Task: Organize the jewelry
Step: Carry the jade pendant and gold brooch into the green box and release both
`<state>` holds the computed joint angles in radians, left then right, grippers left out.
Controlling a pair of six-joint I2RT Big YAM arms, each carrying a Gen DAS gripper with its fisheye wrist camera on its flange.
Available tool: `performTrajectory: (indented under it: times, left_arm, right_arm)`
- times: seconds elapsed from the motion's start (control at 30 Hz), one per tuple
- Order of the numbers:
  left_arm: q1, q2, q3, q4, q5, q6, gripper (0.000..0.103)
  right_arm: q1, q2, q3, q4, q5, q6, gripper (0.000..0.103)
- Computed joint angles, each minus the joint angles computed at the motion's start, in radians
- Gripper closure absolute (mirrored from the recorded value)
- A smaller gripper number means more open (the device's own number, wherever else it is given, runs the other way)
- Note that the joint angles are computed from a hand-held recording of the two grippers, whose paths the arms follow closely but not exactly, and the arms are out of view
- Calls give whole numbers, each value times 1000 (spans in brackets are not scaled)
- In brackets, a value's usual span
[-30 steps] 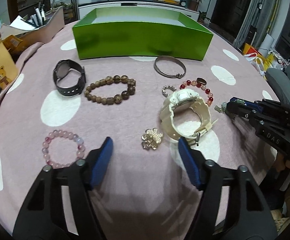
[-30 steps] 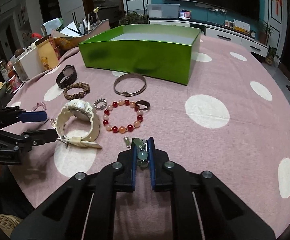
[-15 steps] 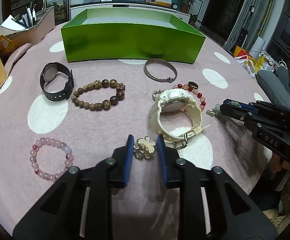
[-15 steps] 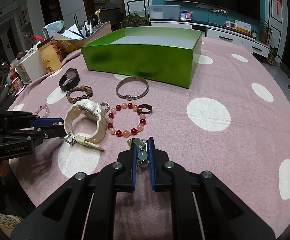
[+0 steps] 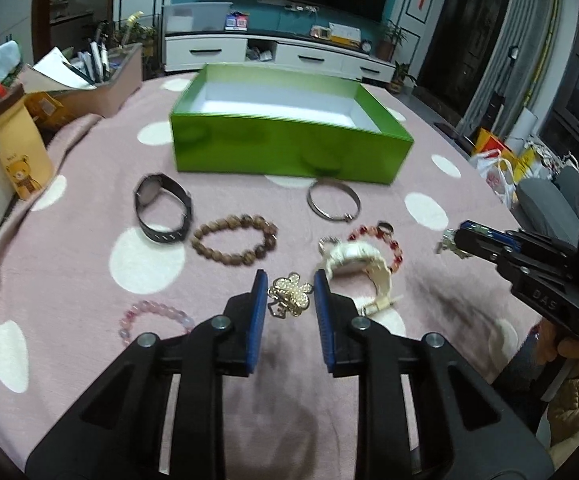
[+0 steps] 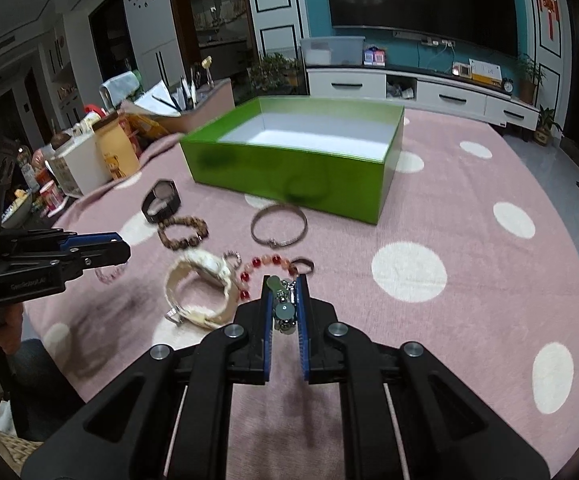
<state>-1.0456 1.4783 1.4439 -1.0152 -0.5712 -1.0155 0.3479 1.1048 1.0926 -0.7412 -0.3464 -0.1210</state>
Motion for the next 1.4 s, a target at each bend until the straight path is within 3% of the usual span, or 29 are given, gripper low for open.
performTrajectory:
  times: [0.3,0.57,0.93,1.4]
  left_arm:
    - [58,-3,98,-114,-58,12,80]
    - [135,45,206,-118,-70,79,80]
    - [251,196,383,-104,6,212,80]
    - [343,378,555,-182,110,235,79]
  right_arm:
    - [-25,35,96,44,-32,10,92]
    - [-33,124,205,73,-36,13,92]
    - [-14,299,352,88,-12,37,92]
    - [2,499,505,4,33,59,92]
